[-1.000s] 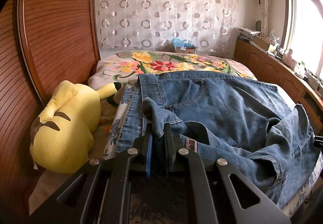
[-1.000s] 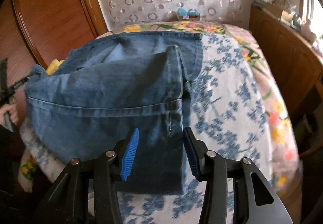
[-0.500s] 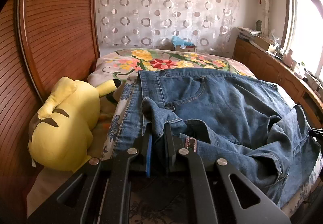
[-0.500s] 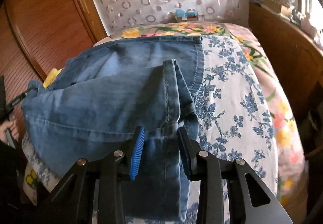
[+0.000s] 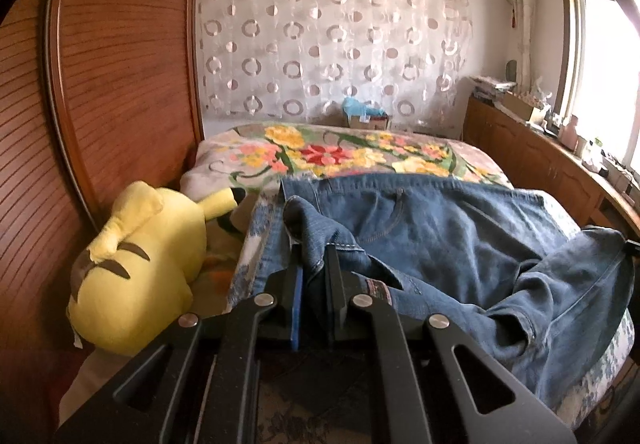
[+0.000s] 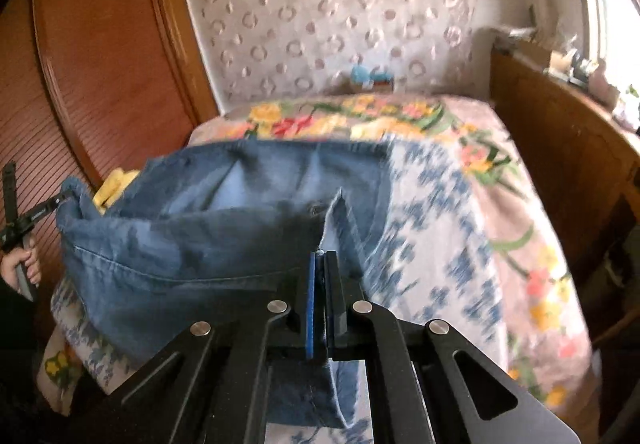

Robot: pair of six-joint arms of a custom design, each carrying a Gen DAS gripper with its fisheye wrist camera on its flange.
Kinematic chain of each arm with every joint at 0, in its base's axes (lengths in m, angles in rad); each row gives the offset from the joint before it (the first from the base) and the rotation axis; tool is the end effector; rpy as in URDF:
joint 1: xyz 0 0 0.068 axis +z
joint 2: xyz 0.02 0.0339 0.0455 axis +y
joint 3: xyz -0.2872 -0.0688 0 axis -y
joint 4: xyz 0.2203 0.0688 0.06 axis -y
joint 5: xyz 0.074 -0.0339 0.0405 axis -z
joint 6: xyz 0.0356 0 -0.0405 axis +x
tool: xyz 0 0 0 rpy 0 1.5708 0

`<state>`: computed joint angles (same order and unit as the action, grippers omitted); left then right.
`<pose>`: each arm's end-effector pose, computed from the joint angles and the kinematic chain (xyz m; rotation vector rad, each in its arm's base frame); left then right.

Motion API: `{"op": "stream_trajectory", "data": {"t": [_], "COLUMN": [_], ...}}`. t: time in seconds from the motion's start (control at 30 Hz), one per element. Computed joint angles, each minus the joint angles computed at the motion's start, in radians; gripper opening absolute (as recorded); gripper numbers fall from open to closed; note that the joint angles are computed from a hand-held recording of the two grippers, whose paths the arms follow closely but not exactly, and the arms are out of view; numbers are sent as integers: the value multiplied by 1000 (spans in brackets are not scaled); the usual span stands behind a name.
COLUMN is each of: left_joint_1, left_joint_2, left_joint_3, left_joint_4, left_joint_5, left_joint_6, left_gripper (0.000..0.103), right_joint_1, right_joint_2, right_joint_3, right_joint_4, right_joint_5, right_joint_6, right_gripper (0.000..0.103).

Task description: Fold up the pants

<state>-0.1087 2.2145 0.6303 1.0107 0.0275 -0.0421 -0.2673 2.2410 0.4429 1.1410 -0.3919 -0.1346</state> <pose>0.3393 -0.0380 0.0627 0.0875 2.1446 -0.1175 0.2851 -0.0640 0.0451 -0.0673 2.1772 0.2090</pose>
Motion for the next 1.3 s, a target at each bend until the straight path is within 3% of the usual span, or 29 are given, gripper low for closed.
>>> {"op": "stream_trajectory", "data": {"t": [0.4, 0.67, 1.0, 1.1, 1.3], "left_joint_1": [10, -7, -18, -17, -17], "left_joint_2": [-45, 71, 323, 382, 424], "left_joint_3": [203, 522, 1010, 1107, 1170], "left_joint_4": [-182, -399, -717, -783, -842], "left_joint_5": [-23, -44, -50, -37, -24], "left_joint_6": [27, 58, 64, 58, 55], "left_gripper": [9, 9, 9, 9, 9], "right_joint_1": [17, 131, 228, 246, 278], "right_joint_2": [-96, 27, 157, 232, 325], "right_joint_3": [98, 275, 601, 742, 918], "right_joint_4": [-4, -14, -268, -380, -524], "right_joint_5": [71, 237, 406, 444, 480], "right_joint_6": [31, 27, 12, 14, 37], "right_gripper": [3, 3, 3, 3, 3]}}
